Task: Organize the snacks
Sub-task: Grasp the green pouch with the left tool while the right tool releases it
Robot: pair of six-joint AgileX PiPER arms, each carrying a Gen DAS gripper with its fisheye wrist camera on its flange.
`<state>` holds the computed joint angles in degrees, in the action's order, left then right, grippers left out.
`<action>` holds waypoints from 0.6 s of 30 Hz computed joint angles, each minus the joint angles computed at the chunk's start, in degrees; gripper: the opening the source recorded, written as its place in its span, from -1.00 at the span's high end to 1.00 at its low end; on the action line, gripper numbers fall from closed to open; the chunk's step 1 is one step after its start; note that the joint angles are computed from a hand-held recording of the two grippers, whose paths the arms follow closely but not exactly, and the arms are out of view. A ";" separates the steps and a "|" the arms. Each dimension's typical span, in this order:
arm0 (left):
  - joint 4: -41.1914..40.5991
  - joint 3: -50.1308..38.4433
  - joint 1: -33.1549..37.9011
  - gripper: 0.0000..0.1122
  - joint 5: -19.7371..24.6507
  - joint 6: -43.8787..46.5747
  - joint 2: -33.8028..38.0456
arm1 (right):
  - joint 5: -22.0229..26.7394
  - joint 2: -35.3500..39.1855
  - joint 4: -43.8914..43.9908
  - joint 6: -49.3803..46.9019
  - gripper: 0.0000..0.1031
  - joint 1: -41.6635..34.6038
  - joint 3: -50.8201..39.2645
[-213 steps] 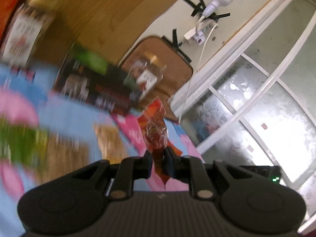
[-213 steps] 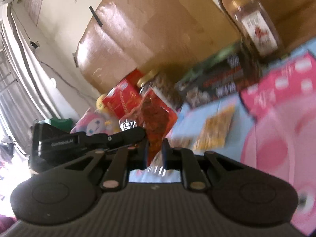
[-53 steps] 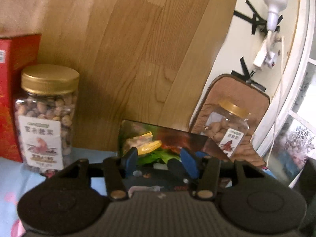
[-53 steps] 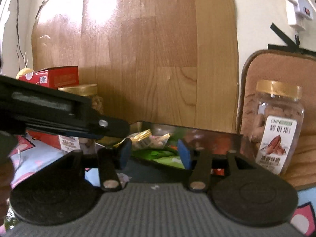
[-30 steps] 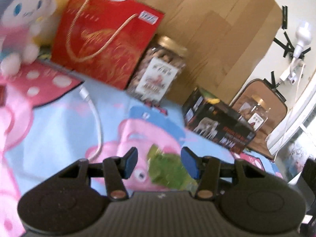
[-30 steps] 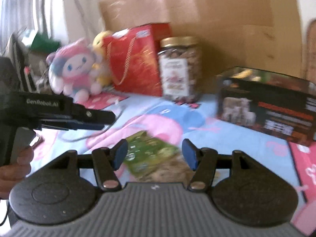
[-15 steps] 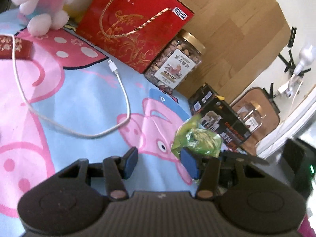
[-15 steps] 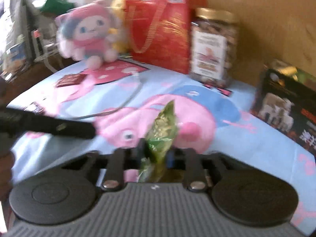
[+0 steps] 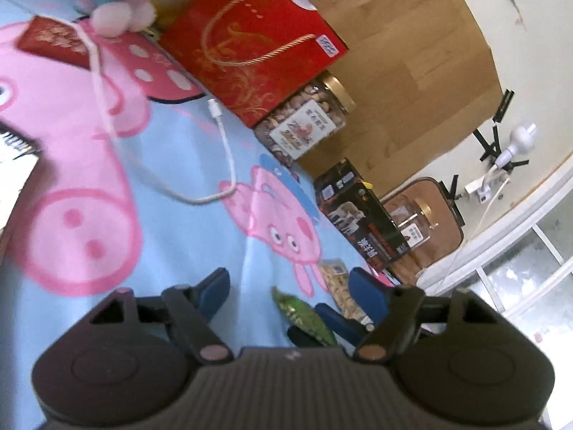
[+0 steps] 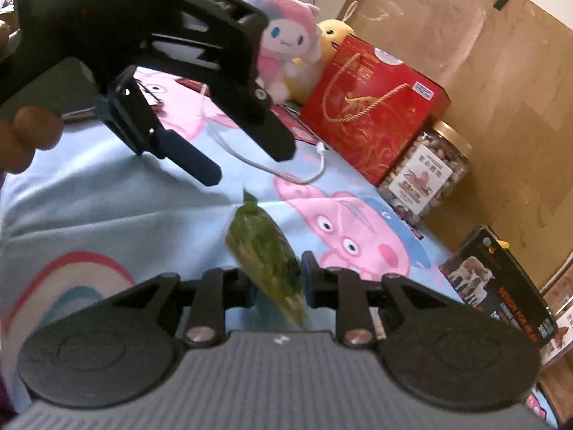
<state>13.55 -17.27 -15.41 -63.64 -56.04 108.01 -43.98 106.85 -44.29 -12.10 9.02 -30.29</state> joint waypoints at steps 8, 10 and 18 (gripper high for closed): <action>1.86 0.32 -1.92 -0.34 -1.58 -1.81 0.93 | -1.39 -2.30 -28.76 31.80 -0.61 -8.21 -2.80; 0.90 -0.25 -3.42 -0.34 -0.63 -1.08 0.70 | -2.46 -2.40 -34.47 37.90 -0.61 -10.23 -3.55; -1.01 -0.18 -8.22 -0.13 4.15 0.78 -1.60 | -6.13 0.27 -44.33 52.24 -0.63 -14.78 -5.88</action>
